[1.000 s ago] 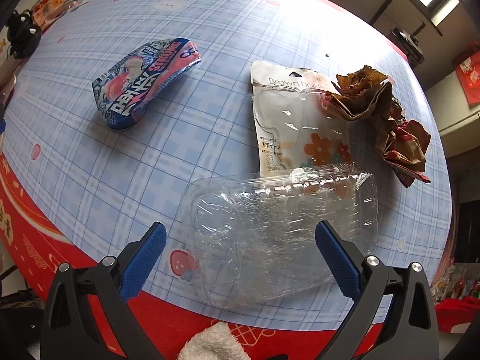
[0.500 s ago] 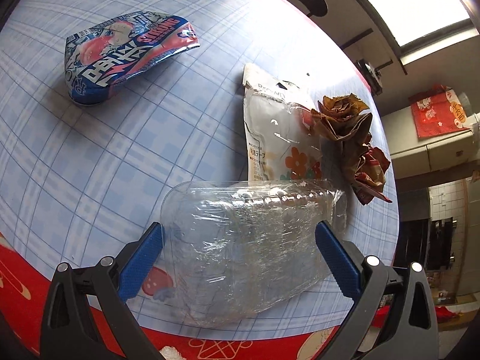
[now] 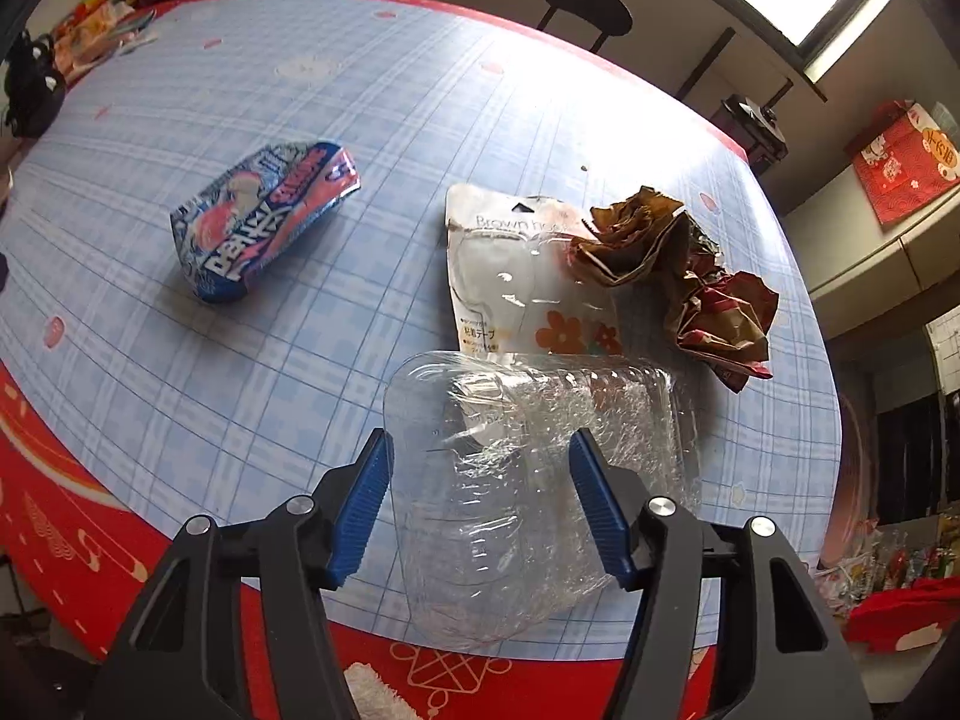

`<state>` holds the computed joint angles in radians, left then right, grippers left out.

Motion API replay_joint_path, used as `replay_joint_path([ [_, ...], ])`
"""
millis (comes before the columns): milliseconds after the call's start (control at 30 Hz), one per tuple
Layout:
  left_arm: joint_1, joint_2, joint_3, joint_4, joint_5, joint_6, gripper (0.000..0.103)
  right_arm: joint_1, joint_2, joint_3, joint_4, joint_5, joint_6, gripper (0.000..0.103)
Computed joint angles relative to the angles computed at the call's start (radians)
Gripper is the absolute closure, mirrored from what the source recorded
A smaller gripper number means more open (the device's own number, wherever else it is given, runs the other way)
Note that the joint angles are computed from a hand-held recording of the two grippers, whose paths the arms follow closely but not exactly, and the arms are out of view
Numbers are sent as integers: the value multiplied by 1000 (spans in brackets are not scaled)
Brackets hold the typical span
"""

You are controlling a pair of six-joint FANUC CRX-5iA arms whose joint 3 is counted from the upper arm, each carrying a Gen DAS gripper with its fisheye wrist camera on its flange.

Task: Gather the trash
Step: 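Close the right gripper on the clear plastic container and lift it, then grasp the crushed blue-and-white snack bag with the left gripper while the right gripper holds the container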

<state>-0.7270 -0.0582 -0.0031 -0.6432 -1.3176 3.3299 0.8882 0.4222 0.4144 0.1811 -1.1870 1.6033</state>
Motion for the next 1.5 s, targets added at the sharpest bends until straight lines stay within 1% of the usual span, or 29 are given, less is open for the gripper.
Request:
replay_joint_path([
  [33,4,5,5,2,8,-10,6,-10,-7,12,-22,-8,1,44],
  [67,9,11,11,4,16,-23,6,-22,-13,21,-43,-10,9,48],
  [300,41,62,61,27,70,-109,6,-105,-44,81,-153,-30,33,56],
  [333,45,70,69,31,78,-123,6,-115,-51,82,-163,-25,38,61],
  [367,49,79,78,34,85,-137,6,-119,-58,81,-162,-20,39,63],
  [533,65,123,125,54,119,-198,6,-179,-54,135,-228,-63,24,63],
  [733,82,165,169,76,142,-254,6,-251,-59,164,-274,-69,-8,64],
  [800,87,174,179,80,144,-265,6,-277,-57,181,-292,-71,-19,65],
  [933,100,184,191,87,147,-282,6,-319,-49,211,-314,-74,-31,71],
  [1000,105,189,197,88,144,-289,6,-338,-45,222,-322,-74,-36,72],
  [1200,119,211,218,95,137,-298,6,-369,-38,220,-315,-61,-38,73],
  [1367,127,231,229,111,136,-312,6,-378,-23,246,-332,-74,-6,73],
  [1500,141,250,237,130,132,-344,6,-388,-6,275,-356,-91,8,73],
])
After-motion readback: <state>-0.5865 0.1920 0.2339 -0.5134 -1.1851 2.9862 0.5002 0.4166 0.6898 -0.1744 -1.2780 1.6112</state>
